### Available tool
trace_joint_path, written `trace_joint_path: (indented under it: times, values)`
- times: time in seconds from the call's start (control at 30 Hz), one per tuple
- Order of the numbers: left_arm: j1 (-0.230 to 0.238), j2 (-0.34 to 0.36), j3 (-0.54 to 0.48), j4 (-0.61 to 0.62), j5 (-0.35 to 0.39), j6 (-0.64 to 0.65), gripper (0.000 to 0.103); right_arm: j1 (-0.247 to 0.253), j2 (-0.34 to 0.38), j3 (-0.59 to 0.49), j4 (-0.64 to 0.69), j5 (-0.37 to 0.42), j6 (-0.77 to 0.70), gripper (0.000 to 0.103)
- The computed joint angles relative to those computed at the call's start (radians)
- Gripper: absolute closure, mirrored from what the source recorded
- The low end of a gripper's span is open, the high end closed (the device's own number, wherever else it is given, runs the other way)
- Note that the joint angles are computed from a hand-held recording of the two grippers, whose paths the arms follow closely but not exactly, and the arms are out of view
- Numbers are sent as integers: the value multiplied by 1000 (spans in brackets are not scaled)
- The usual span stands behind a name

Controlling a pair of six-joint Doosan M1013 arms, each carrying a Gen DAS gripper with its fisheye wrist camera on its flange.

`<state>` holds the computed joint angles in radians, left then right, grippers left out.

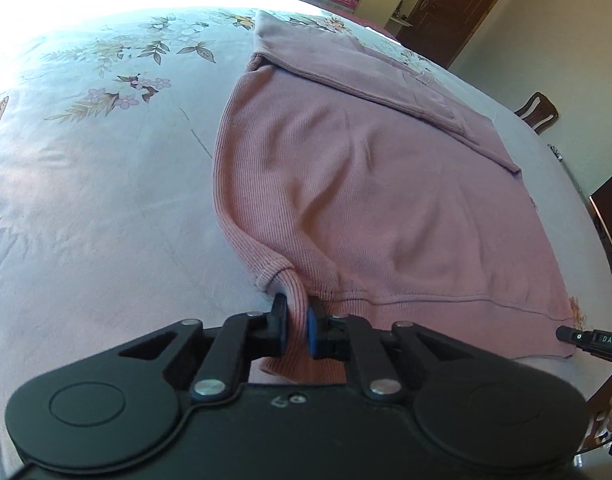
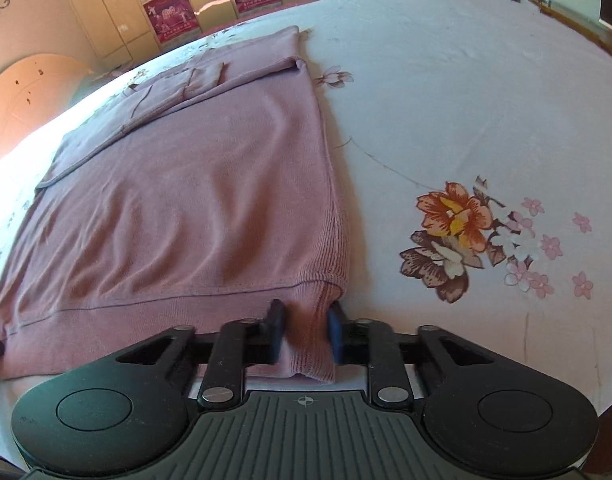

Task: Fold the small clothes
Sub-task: 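Close the left tool on the ribbed hem while the right tool grasps the hem too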

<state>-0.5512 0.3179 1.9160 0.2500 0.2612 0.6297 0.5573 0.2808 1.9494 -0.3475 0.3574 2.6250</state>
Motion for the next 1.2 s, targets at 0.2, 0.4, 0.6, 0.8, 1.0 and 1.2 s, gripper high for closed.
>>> trace_joint_path:
  times: [0.2,0.4,0.6,0.8,1.0,1.2]
  values:
    - [24,8,-52,-5,-103,10,96,-55,-23,-6,287,-117,-259,93]
    - [52,66,-161,265,-122,-245,96,-98,25,-109,269,-169,-286,93]
    - [77,156,-304,468,-97,-438,96,-141,121,-247,303,-193,-343,93]
    - [114,262,-473,445,-32,-449,96,-186,228,-396,256,-176,-281,93]
    - [139,381,-657,270,105,-237,96,-222,344,-552,371,-87,-391,93]
    - [139,498,-837,213,341,-87,83,-239,438,-678,324,44,-344,93]
